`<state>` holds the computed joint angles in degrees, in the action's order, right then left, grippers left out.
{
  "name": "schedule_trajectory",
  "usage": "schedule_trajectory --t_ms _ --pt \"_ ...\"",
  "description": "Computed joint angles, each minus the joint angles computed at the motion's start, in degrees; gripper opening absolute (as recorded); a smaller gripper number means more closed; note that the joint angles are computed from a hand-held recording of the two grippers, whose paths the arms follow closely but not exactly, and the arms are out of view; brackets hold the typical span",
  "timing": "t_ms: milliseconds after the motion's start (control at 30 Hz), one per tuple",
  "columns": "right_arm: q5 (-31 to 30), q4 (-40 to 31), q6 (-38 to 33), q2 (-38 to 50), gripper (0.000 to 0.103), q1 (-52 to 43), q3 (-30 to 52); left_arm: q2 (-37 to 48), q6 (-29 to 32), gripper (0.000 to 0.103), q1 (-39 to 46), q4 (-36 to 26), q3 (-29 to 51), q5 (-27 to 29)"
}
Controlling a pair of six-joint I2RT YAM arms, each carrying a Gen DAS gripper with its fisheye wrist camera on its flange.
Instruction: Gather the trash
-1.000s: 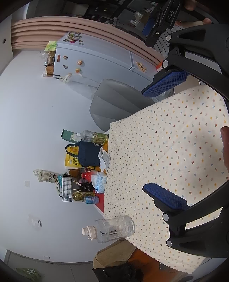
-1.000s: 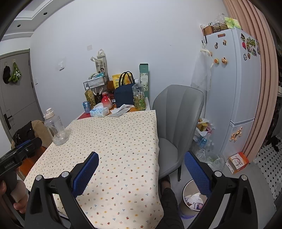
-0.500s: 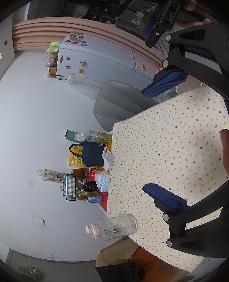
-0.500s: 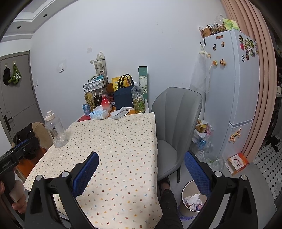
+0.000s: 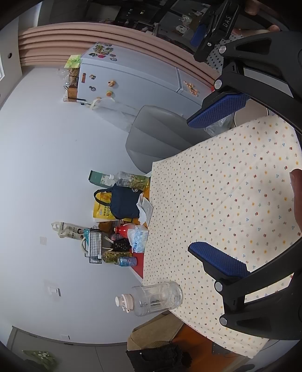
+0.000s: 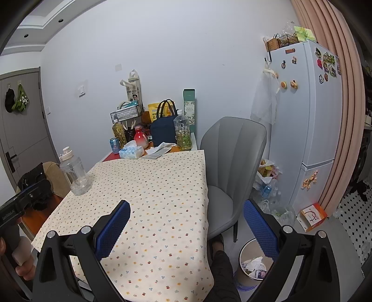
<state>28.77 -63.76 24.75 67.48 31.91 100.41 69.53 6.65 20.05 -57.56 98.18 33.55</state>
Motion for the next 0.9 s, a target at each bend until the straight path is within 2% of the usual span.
schedule_trajectory --t_ms 900 --pt "0.2 -0.8 0.1 0.1 0.095 0.2 1.0 0.5 0.0 0.097 0.5 -1.2 1.4 0.3"
